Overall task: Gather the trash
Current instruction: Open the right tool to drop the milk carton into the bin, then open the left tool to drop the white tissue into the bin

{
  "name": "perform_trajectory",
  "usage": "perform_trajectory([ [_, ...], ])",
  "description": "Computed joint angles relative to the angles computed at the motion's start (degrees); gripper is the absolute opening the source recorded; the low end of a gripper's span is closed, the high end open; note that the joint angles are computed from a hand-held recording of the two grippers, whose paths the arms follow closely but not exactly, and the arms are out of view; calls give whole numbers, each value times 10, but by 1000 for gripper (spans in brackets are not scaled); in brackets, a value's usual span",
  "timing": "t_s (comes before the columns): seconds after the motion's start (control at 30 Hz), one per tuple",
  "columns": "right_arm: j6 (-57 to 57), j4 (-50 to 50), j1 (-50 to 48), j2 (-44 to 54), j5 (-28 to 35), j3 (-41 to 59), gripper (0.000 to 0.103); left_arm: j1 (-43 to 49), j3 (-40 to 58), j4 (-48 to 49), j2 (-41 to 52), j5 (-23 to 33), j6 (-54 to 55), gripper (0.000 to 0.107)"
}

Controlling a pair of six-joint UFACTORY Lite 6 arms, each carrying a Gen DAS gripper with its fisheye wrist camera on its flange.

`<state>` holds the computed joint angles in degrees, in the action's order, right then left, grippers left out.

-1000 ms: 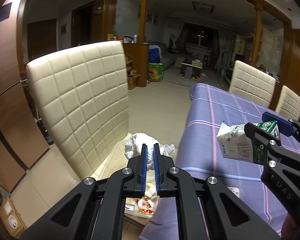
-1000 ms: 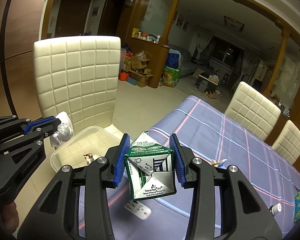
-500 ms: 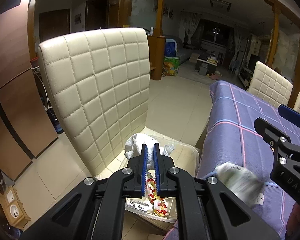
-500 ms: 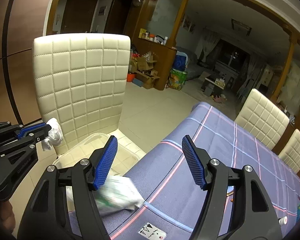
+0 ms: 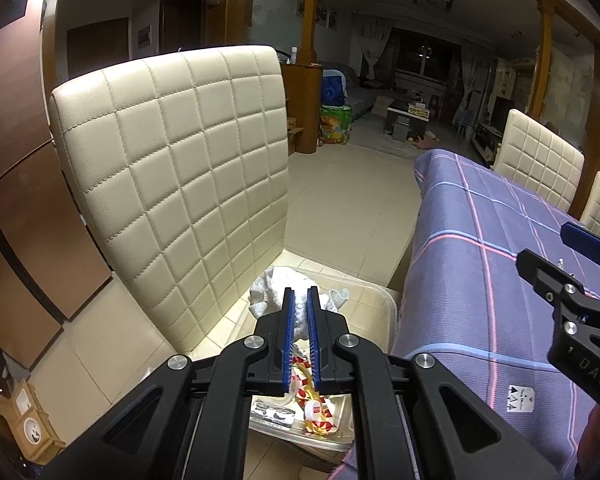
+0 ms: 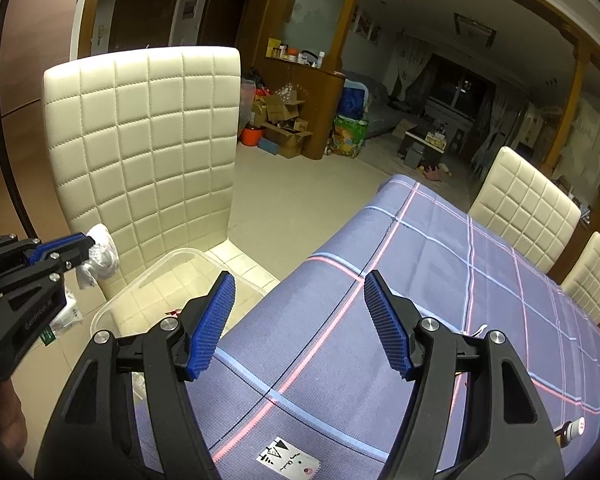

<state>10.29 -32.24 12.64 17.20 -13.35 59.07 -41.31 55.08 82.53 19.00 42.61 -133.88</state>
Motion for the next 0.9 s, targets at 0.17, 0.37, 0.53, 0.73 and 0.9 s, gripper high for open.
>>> perform_trajectory([
  [0.17,-13,7,2,5,-1,-3,68,1,6,3,16,-11,-14,7],
  [0.37,7,-7,-2,3,3,-4,68,15,18,17,34,-40,-18,7],
  [0.53,2,0,-2,14,8,4,68,27,27,28,46,-60,-19,7],
  [0.73,44,-39,-2,30,15,21,68,35,42,32,66,-72,-15,7],
  [0.9,51,-45,-3,30,16,22,70,51,63,29,84,-98,5,9],
])
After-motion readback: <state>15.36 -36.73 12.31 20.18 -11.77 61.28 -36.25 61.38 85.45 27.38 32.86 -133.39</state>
